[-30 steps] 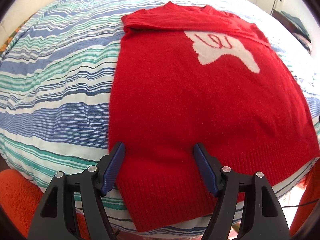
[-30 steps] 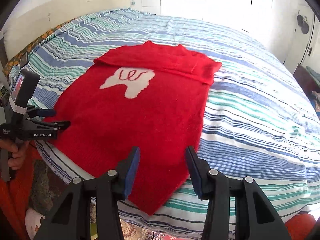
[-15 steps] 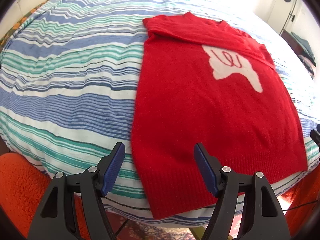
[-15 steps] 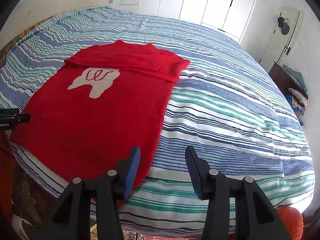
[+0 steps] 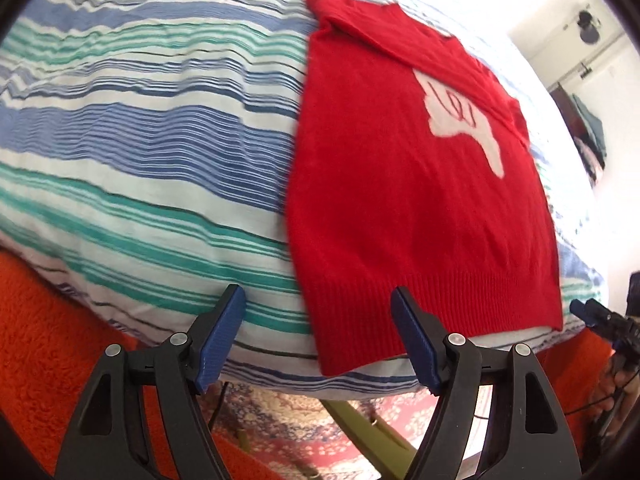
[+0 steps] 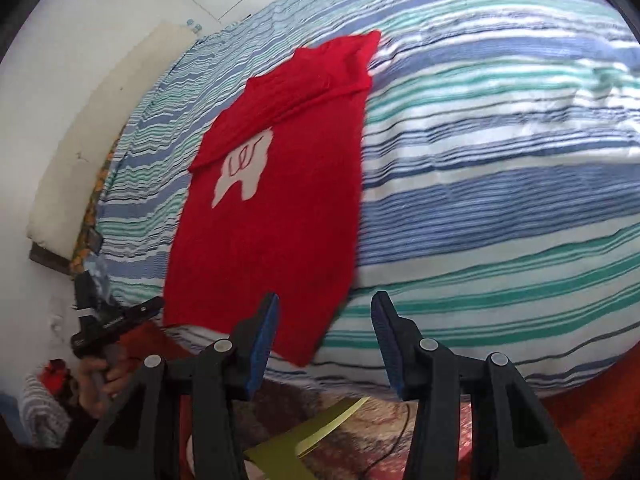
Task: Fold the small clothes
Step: 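Grasp the sweater hem with both tools and fold it toward the collar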
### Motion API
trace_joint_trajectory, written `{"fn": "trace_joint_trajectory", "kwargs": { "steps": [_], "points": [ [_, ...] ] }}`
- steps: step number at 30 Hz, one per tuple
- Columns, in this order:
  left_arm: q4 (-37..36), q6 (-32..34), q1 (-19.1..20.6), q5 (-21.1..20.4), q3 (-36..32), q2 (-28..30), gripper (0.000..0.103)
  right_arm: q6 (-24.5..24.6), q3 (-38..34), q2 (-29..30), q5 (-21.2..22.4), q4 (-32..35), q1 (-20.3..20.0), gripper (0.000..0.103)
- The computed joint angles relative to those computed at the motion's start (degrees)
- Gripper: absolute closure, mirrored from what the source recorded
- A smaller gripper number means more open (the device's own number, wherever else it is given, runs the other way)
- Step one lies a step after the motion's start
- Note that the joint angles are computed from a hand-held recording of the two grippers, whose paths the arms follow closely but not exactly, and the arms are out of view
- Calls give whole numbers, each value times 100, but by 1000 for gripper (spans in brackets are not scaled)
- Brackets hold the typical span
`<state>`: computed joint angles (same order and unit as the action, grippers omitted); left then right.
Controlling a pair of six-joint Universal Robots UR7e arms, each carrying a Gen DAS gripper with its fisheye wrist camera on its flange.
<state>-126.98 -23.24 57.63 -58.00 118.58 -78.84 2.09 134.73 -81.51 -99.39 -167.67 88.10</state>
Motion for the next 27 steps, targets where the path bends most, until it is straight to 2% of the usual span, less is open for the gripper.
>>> {"fn": "trace_joint_trajectory", "kwargs": {
  "steps": [1, 2, 3, 4, 5, 6, 7, 8, 9, 10, 13, 16, 20, 22, 24, 27],
  "points": [
    [64, 14, -16, 27, -31, 43, 35, -12, -37, 60, 224, 178, -74, 55],
    [167, 32, -42, 35, -66, 88, 48, -2, -83, 161, 288, 304, -100, 55],
    [242, 40, -40, -11, -106, 120, 55, 0, -134, 274, 237, 406, -82, 55],
    [314, 29, -18, -111, -152, 151, 71, -30, -178, 395, 193, 478, -67, 55],
    [369, 11, 17, -241, -187, 169, 94, -36, -201, 507, 180, 469, -62, 55],
    [461, -3, 46, -350, -236, 196, 98, -39, -223, 609, 233, 428, -87, 55],
    [471, -9, 23, -328, -233, 193, 99, -53, -236, 673, 314, 390, -120, 63],
    [448, 1, -5, -315, -216, 152, 100, -58, -252, 723, 336, 368, -124, 74],
    [430, -4, -14, -399, -218, 93, 100, -51, -295, 741, 308, 414, -122, 97],
    [389, -50, 1, -542, -225, 33, 100, -57, -277, 706, 348, 376, -121, 97],
    [187, -243, 181, -1367, -449, -111, 100, -111, -152, 509, 587, 10, -75, 98],
    [-49, -145, 265, -1695, -979, 208, 100, 25, -181, 383, 896, -336, -97, 98],
    [-226, -11, 405, -1695, -2054, 1066, 100, 228, -773, 636, 931, -706, -72, 98],
    [-141, 47, 489, -1595, -2827, 1679, 100, 314, -1298, 959, 869, -823, -66, 98],
    [45, 37, 606, -1641, -3566, 2227, 100, 325, -1886, 1280, 809, -769, -97, 98],
    [360, 5, 766, -1499, -4730, 3057, 100, 365, -2874, 1858, 742, -503, -142, 98]
  ]
}}
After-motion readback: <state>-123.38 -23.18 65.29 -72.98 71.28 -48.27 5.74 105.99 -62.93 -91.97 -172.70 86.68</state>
